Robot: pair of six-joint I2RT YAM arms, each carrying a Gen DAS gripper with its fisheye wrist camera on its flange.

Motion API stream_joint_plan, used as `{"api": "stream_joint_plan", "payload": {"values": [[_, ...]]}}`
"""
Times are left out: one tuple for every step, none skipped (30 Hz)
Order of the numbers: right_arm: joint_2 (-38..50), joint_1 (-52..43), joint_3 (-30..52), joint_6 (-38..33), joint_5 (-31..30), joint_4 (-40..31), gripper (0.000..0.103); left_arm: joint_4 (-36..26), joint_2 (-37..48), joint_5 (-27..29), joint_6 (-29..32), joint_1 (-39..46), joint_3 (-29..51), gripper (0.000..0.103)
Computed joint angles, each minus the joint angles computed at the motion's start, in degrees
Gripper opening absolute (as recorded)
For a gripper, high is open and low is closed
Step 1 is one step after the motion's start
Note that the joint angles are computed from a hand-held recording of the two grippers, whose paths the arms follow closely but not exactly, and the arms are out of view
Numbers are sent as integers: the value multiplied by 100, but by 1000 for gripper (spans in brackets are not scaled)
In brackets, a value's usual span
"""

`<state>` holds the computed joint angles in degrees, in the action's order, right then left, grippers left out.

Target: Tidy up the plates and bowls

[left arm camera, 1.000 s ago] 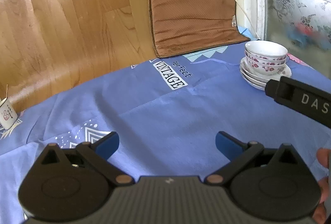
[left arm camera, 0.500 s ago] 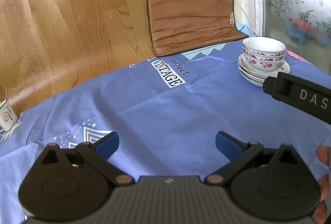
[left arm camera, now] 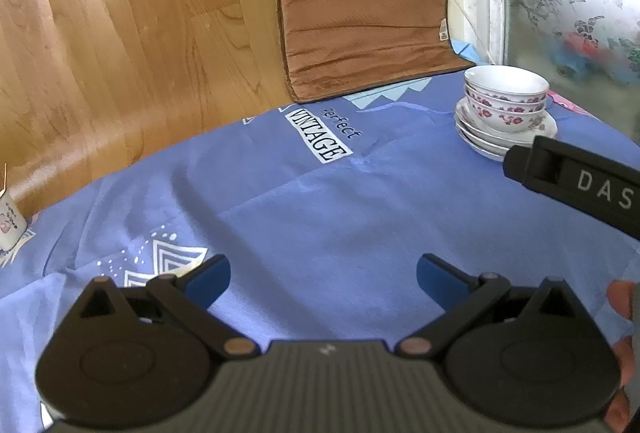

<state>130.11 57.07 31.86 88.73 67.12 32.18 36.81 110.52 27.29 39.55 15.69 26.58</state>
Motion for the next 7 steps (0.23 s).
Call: {"api": "stream_joint_plan", "payload": {"values": [[0, 0, 0, 0, 0, 0, 103, -2, 10, 53, 14, 17, 1, 103], [0, 0, 0, 0, 0, 0, 103, 15, 24, 110, 21, 41, -3, 103], [2, -7, -8, -13, 4, 22, 103, 46, 34, 146, 30, 59, -12, 103], [2, -6, -1, 3, 16, 0, 103, 91, 35, 160, 43, 63, -33, 103], [2, -4, 9, 25, 26, -31, 103, 92, 28, 169, 53, 64, -35, 103], [-7, -6, 0, 31, 28, -35, 103, 62, 22, 188, 66, 65, -27, 103], [-9, -12, -8, 21, 27, -17, 103, -14, 14, 187, 61, 54, -1, 103]]}}
